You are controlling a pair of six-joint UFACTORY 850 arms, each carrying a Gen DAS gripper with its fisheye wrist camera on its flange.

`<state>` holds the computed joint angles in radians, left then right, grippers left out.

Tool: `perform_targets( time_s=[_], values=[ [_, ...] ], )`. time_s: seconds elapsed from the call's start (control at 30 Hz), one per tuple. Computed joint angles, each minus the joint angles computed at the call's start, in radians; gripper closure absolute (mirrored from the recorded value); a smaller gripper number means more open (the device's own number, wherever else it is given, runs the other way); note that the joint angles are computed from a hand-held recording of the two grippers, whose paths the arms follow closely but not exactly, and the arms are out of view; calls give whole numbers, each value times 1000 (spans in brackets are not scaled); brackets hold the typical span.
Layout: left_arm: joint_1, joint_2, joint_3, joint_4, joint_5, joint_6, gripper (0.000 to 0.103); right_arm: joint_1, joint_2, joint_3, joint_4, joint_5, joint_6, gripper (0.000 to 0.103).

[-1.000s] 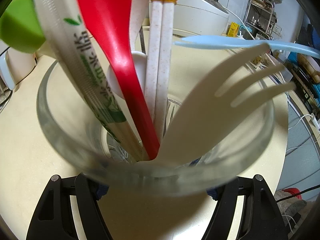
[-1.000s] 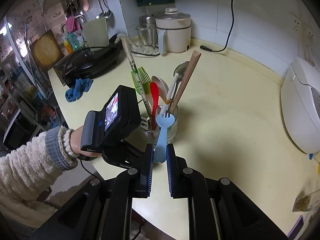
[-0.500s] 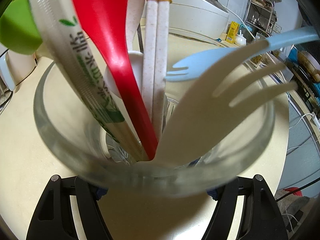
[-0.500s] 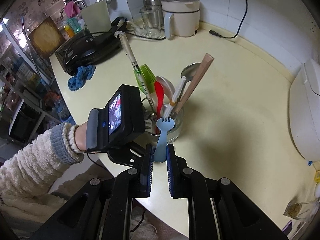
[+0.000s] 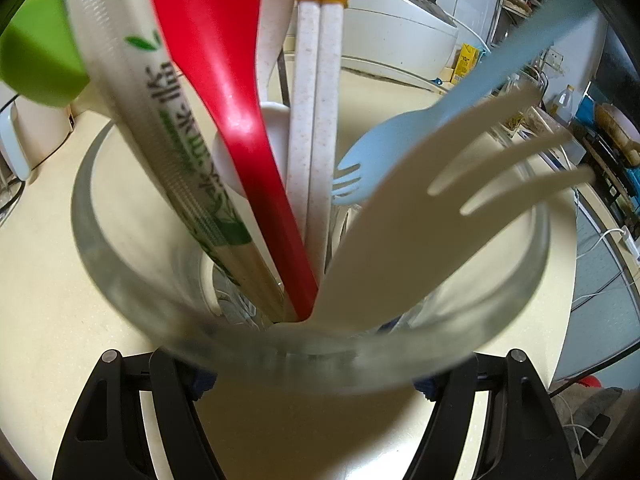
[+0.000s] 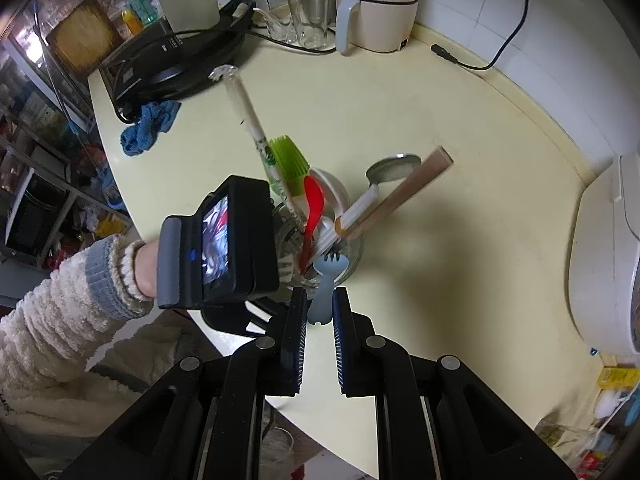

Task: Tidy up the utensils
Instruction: 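Lower the light-blue spork into the glass and open the right tool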

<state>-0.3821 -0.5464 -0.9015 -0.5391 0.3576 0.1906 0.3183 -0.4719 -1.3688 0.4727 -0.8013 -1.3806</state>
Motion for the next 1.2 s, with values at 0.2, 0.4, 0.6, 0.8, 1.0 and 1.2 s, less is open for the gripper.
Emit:
perform_targets(
  time_s=[0.2, 0.4, 0.6, 0.8, 1.0, 1.2],
  values=[
    [2, 1, 3, 14, 2, -15, 26, 21, -15, -24, -17, 17, 31, 91],
    [5, 4, 7, 35, 3, -36, 26, 27, -22, -42, 27, 20, 28, 91],
    [4, 5, 7, 24, 2, -24, 26, 29, -7, -30, 69, 43, 1, 91],
    [1, 4, 4, 3, 0, -2, 26, 10, 15, -1, 136, 58, -48, 91],
    [-2, 3, 2, -15, -1, 16, 26, -47, 27, 48, 300, 71, -146, 91],
    [-2, 3, 2, -15, -1, 16, 26, -123, 19, 143, 556, 103, -336, 84]
  ],
)
